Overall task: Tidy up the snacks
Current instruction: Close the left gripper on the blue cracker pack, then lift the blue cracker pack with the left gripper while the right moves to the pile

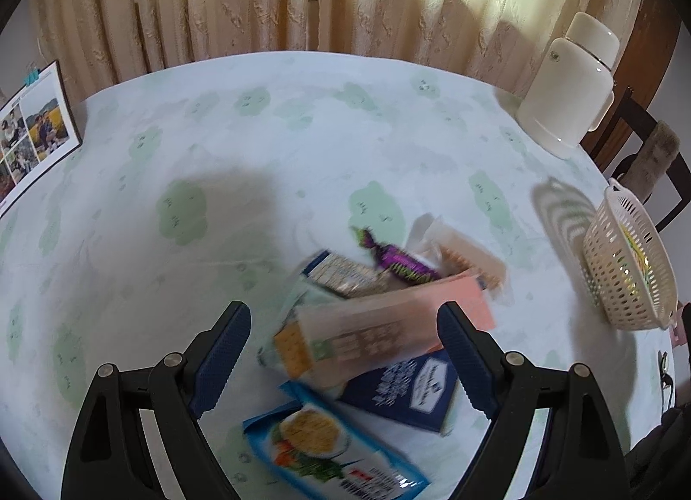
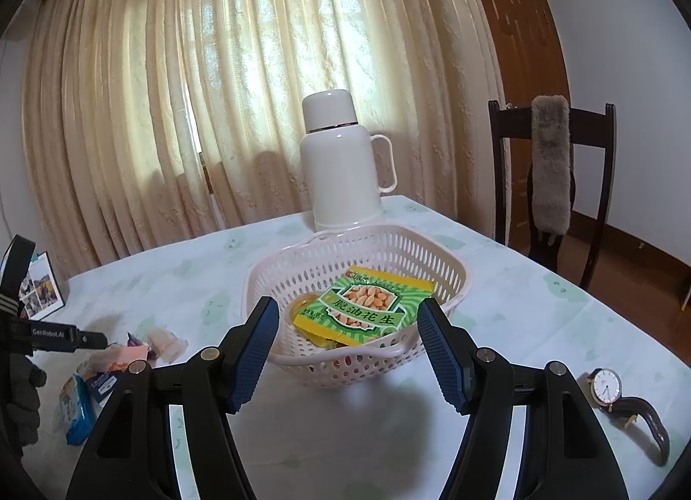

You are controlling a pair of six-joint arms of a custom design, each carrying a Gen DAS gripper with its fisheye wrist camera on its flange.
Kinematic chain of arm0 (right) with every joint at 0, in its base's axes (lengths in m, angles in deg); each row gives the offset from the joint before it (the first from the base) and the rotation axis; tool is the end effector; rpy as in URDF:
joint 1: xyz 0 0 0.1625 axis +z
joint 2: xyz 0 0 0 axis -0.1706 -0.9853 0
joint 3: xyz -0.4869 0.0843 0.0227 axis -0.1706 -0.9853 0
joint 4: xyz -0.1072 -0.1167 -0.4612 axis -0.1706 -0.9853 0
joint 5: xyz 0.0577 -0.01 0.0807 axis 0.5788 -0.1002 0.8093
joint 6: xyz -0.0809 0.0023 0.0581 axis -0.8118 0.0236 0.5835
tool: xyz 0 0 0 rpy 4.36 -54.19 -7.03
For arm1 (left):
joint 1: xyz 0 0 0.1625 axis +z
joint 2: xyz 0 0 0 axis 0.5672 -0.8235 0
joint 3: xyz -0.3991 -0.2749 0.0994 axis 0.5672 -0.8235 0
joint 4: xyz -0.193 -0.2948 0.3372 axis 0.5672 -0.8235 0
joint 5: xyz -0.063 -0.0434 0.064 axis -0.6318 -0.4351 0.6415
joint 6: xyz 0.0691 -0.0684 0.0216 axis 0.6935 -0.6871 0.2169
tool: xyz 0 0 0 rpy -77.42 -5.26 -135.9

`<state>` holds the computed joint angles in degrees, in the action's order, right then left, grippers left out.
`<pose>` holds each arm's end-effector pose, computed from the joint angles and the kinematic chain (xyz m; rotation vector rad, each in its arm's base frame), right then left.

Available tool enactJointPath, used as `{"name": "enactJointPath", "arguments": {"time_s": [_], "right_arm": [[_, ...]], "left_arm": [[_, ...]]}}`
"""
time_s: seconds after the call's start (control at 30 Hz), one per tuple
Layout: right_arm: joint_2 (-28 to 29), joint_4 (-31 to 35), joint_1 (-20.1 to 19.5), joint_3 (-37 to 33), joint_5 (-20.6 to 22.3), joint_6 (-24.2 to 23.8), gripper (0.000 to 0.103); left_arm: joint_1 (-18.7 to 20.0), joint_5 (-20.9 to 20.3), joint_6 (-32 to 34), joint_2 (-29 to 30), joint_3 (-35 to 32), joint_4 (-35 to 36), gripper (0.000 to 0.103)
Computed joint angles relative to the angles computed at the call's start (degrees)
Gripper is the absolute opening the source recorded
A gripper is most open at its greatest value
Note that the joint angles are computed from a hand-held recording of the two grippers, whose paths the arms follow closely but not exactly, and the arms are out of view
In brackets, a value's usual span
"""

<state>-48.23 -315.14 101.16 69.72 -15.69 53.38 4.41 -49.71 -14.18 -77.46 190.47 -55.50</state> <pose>0.1260 -0.3555 0.1219 0.6459 -2.3204 1.2645 -0.0734 -0.3379 0.1429 -0.1554 2.2520 -0.8734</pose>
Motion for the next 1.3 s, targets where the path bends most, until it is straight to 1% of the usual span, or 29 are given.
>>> {"name": "enactJointPath", "arguments": {"time_s": [0.17, 0.27, 0.33, 0.43, 0.6, 0.67, 0.8, 0.97, 1.0, 1.07, 1.1, 1.17, 1.23, 1.3], "right_arm": [[0.33, -1.04, 0.72, -0.11, -0.78, -1.28, 0.068], [0.68, -1.59, 1.11, -0.25, -1.27, -1.89, 0.069], [0.77, -1.82, 1.24, -0.37, -1.54, -2.13, 0.07], [1.46, -2.83, 1.58, -0.43, -2.05, -2.2, 0.071], [2.19, -4.12, 1.9, -0.58, -2.67, -2.56, 0.071], [2.28, -4.21, 2.0, -0.58, -2.82, -2.71, 0.071], [2.41, -4.43, 2.03, -0.53, -2.83, -2.72, 0.071], [2.0, -3.89, 2.12, -0.76, -3.31, -3.52, 0.072], [1.99, -3.97, 2.18, -0.78, -3.45, -3.66, 0.072], [2.35, -4.42, 2.63, -0.88, -4.21, -4.21, 0.072], [2.78, -4.96, 2.96, -0.84, -4.66, -4.75, 0.072], [3.2, -5.49, 3.45, -0.51, -5.01, -5.93, 0.072], [3.44, -5.01, 3.99, 0.07, -4.74, -6.31, 0.072], [3.06, -2.92, 4.46, 0.59, -3.95, -5.89, 0.072]], "left_arm": [[-1.22, -1.9, -3.8, -3.57, 1.79, 4.15, 0.085], [-2.2, -2.89, -9.4, -3.95, 1.64, 10.48, 0.085], [-2.7, -3.67, -12.25, -3.41, 1.54, 13.09, 0.086], [-3.59, -4.47, -13.9, -3.62, 2.05, 13.37, 0.086], [-4.96, -6.51, -16.7, -5.78, 3.21, 13.96, 0.086], [-5.65, -7.41, -19.27, -6.86, 3.64, 15.75, 0.086], [-8.31, -8.14, -23.16, -8.33, 4.37, 19.61, 0.086], [-10.25, -8.08, -23.77, -8.74, 5.14, 21.3, 0.085], [-10.71, -7.99, -24.06, -9.13, 5.38, 21.8, 0.084], [-11.98, -7.8, -25.31, -10.21, 5.81, 23.55, 0.072], [-12.65, -7.71, -25.65, -11.27, 6.15, 24.39, 0.068], [-13.39, -7.68, -25.69, -13.21, 6.71, 25.23, 0.055], [-13.82, -7.66, -25.02, -15.5, 7.41, 25.27, 0.053], [-14.34, -7.6, -25.06, -16.75, 7.82, 25.61, 0.051]]}}
